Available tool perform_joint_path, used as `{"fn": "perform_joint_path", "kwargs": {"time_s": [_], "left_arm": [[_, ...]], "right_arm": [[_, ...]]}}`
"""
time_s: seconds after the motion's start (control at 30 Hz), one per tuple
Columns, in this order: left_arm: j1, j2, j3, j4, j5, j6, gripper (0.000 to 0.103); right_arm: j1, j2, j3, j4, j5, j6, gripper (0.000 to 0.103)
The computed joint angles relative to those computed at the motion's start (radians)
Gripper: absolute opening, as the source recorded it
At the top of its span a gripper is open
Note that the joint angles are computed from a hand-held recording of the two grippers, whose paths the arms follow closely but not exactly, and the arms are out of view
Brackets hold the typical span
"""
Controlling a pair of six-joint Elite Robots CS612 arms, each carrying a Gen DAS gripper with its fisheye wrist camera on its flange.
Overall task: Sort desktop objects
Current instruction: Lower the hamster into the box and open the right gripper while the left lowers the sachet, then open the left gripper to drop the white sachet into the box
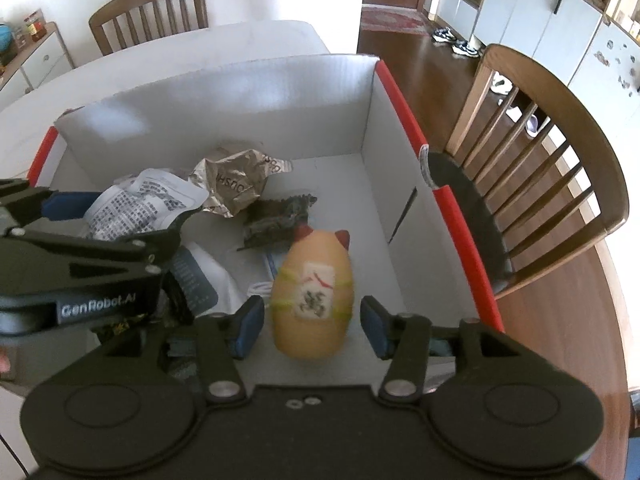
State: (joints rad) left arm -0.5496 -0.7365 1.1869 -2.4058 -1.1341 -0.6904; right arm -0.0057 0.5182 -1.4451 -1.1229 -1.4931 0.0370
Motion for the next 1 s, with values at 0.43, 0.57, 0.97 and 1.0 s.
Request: {"fn": "perform_joint_path", "kwargs": {"time_s": [0.43,0.57,0.97,1.0], "left_arm": [[-0.006,-0.031,0.039,-0.023,0.028,-0.015,0.071],[-0.011,-0.043,0.054,-0.031,0.042,-0.015,0.074],[-0.026,-0.085,0.113,-0.089,0.065,0.011,0.077],[-0.027,-0.088,0.118,-0.093,0.065,0.014,0.077]], "right_arm": [[0.000,0.011,-0.044,-0.019,0.031,0.027,0.063],[-0.002,0.014,-0.060,-0.025,0.039,0.027,0.063],[-0.011,0.033,-0.122,-0.049,0.070,0.029,0.069],[-0.011,0.036,-0.128,-0.058,0.070,0.030,0.070]]}}
